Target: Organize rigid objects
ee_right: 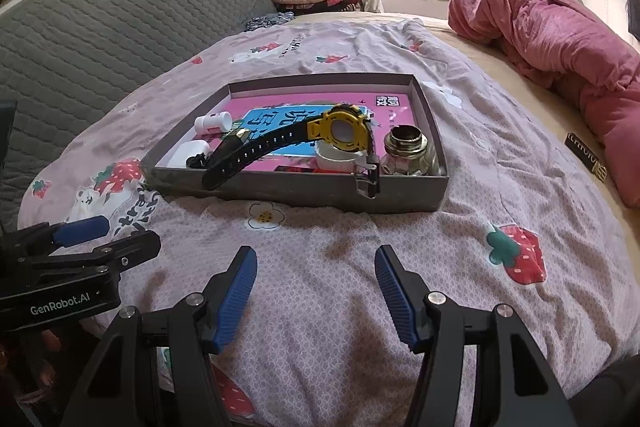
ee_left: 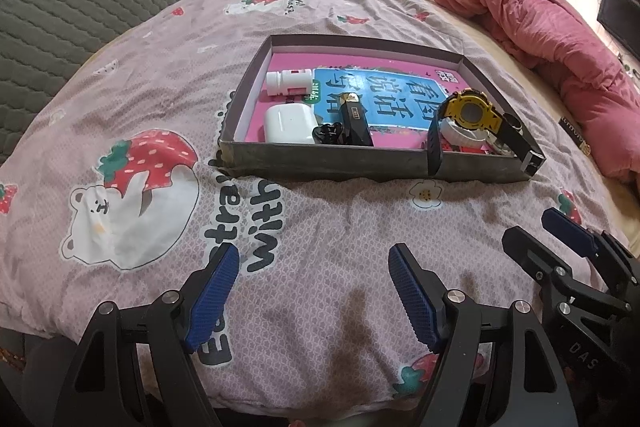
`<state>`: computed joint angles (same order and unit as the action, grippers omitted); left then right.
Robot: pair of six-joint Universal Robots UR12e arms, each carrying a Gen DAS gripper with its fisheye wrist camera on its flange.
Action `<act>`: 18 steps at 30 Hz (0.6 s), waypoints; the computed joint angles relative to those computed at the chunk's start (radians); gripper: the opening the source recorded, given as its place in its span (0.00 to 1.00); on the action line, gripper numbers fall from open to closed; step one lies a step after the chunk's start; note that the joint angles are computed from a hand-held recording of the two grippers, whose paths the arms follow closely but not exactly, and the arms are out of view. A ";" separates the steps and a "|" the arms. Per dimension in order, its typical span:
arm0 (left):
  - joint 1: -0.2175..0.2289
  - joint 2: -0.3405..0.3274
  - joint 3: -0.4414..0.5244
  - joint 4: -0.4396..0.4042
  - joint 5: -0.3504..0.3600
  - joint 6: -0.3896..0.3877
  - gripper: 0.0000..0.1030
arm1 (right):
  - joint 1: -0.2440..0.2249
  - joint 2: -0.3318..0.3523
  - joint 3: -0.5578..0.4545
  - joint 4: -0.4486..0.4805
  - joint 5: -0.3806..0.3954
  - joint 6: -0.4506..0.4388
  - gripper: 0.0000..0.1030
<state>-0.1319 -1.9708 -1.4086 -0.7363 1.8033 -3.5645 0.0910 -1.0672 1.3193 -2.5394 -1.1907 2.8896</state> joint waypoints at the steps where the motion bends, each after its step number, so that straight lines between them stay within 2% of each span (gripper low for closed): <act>1: 0.000 0.000 -0.001 -0.001 0.000 0.000 0.76 | 0.001 0.000 0.000 0.000 0.000 -0.003 0.59; 18: 0.001 -0.001 0.003 -0.020 0.009 -0.011 0.76 | 0.001 0.005 -0.006 0.005 0.003 -0.005 0.59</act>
